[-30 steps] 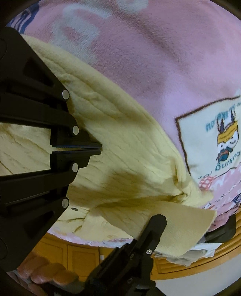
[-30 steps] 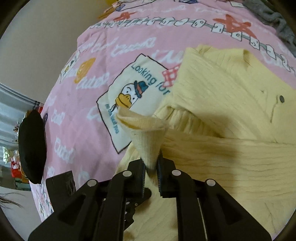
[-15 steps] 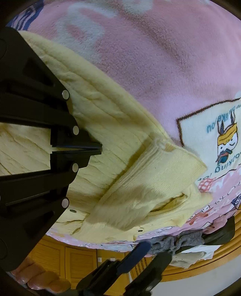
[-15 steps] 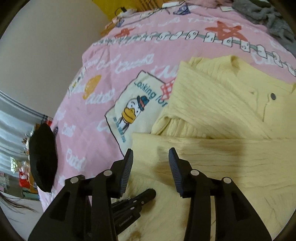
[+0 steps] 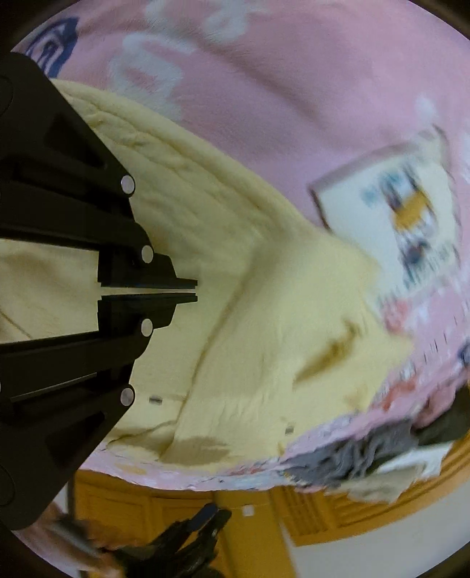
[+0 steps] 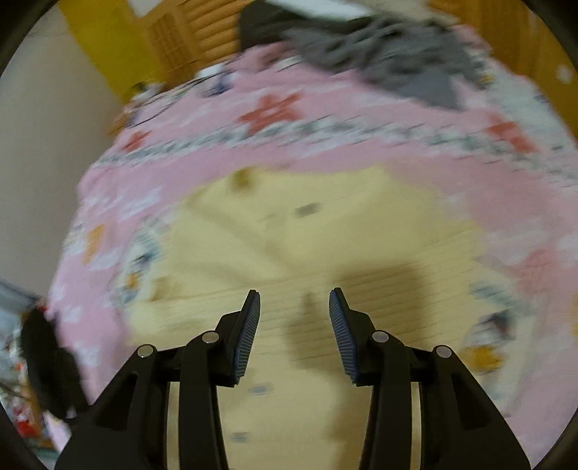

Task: Fold large clothes
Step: 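Move the right tool to the cardigan side edge and grasp it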

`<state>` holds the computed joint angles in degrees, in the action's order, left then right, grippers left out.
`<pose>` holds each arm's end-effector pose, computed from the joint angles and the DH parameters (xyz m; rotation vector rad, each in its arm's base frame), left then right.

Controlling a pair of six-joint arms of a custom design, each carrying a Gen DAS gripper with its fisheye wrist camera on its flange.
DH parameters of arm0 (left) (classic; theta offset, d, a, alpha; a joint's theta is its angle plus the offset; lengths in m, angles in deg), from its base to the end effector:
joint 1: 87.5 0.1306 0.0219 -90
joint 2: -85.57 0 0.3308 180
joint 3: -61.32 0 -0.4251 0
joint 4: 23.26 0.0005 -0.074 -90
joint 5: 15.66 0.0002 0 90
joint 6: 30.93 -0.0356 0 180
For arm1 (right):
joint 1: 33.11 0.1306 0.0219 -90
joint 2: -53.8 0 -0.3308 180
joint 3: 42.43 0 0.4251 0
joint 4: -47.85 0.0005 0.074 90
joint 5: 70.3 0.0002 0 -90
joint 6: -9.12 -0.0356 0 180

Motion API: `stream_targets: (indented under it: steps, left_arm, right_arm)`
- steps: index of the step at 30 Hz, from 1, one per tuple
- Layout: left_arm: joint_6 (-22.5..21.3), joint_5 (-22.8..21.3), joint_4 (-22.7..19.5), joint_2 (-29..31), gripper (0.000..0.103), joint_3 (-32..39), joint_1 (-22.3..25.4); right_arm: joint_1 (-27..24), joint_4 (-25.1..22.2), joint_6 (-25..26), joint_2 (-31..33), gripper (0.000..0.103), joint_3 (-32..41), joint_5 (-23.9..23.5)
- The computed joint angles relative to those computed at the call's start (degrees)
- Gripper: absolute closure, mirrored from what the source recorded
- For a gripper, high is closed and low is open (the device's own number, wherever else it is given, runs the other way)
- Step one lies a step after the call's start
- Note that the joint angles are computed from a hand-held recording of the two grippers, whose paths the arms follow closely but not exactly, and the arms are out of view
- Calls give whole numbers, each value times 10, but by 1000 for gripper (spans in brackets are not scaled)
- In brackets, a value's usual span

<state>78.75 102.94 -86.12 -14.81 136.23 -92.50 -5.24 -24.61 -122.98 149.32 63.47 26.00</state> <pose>0.4228 -0.0546 0.3237 -0.2141 2.7533 -0.8037 0.4643 0.2405 0.4397 0.3668 2.6437 0.2601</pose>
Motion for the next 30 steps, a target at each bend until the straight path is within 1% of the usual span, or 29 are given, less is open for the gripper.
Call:
stream_targets:
  steps: [2,3,4,5,6,7,8,9,11,13,16,18,19,21,24,26,28,29,30]
  left_arm:
    - [-23,-5,-8,-5,101,19,-9]
    - [-35,-1,-6,-6,101,28,-13]
    - [-40,3,-7,-5,101,35,-15]
    - [-43,9,-6,1,101,46,-19]
    - [-42,12,-4,6,101,51,-22]
    - [-44,7,-10,20,101,65,-29]
    - [-59,-4,-28,44,101,89,-38]
    - [-69,-10,-31,61,101,106,-44]
    - [-85,-22,-35,99,101,147,-56]
    - [-122,-48,-51,153,101,203,-73]
    - [-165,-83,-78,225,101,275,-90]
    - [-185,-115,-97,261,101,304,-98]
    - [-191,-129,-106,272,101,311,-100]
    - [-205,-153,-130,301,101,328,-101]
    - [-217,-152,-145,311,101,327,-94]
    - [-229,-162,-157,314,99,331,-94]
    - [-240,-183,-168,315,98,335,-100]
    - [-244,-194,-173,314,98,334,-102]
    - [-246,-202,-175,314,98,333,-104]
  right_arm:
    - [-34,-20,8,-11,63,-9,18]
    - [-45,-20,10,-14,64,-15,21]
    - [-60,-12,14,-21,65,-26,19]
    - [-74,-3,18,-24,68,-36,18]
    - [-83,-2,17,-23,71,-42,26]
    - [-90,0,12,-22,71,-46,29]
    - [-100,9,1,-23,71,-56,26]
    - [-108,18,-11,-27,71,-65,20]
    - [-129,55,-46,-41,72,-98,-18]
    - [-140,65,-68,-44,73,-114,-37]
    - [-149,91,-87,-61,73,-141,-68]
    - [-158,114,-98,-66,73,-157,-106]
    - [-162,114,-97,-61,73,-156,-121]
    - [-165,115,-91,-50,73,-146,-125]
    - [-176,107,-71,-19,73,-112,-151]
    - [-184,75,-45,21,73,-66,-169]
    - [-189,63,-22,55,73,-34,-192]
    - [-191,37,-6,84,73,-7,-205]
    - [-191,18,0,101,73,9,-208]
